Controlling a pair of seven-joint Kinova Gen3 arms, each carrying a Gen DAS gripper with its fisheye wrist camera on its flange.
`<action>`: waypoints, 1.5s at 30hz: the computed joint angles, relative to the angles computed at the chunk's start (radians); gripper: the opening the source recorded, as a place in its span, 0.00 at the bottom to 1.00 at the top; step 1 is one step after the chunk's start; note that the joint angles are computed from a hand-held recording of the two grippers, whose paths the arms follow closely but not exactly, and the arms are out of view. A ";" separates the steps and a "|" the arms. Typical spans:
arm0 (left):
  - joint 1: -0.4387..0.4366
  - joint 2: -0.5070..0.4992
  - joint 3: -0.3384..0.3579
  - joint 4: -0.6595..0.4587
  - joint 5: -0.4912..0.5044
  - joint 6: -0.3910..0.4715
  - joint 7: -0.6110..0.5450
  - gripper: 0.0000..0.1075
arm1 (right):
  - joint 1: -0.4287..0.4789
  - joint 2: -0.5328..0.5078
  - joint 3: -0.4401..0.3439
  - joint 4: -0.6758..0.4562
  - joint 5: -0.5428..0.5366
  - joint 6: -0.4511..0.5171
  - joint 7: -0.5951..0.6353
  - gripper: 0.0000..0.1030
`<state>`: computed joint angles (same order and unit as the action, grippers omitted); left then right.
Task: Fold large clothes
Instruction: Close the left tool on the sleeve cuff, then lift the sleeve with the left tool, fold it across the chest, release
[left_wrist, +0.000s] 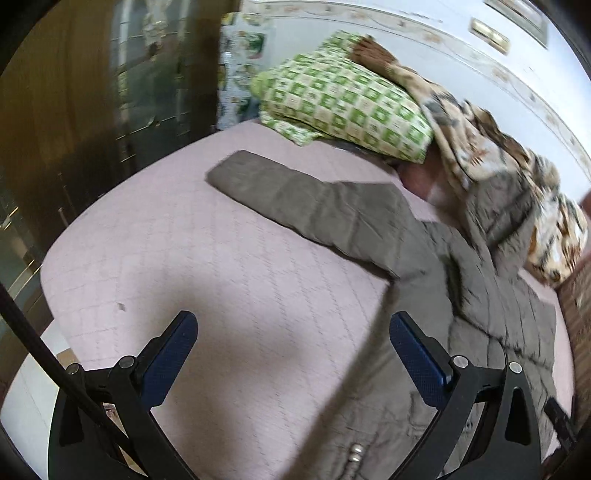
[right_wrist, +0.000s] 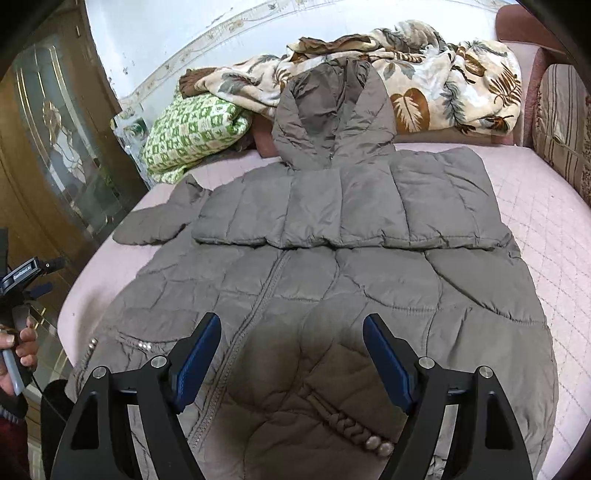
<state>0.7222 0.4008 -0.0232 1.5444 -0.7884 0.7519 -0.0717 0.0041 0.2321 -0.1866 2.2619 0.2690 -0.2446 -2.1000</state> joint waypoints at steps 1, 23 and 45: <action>-0.015 -0.007 0.000 0.007 0.012 -0.009 -0.007 0.96 | 0.025 -0.001 -0.022 0.001 0.026 -0.004 -0.019 0.81; -0.582 0.210 0.111 -0.210 0.738 -0.276 -0.551 0.64 | -0.027 0.050 0.004 -0.065 -0.003 0.078 0.042 0.81; -0.585 0.491 -0.028 -0.450 0.969 -0.468 -0.633 0.17 | -0.022 0.133 -0.024 -0.157 -0.212 0.166 0.214 0.81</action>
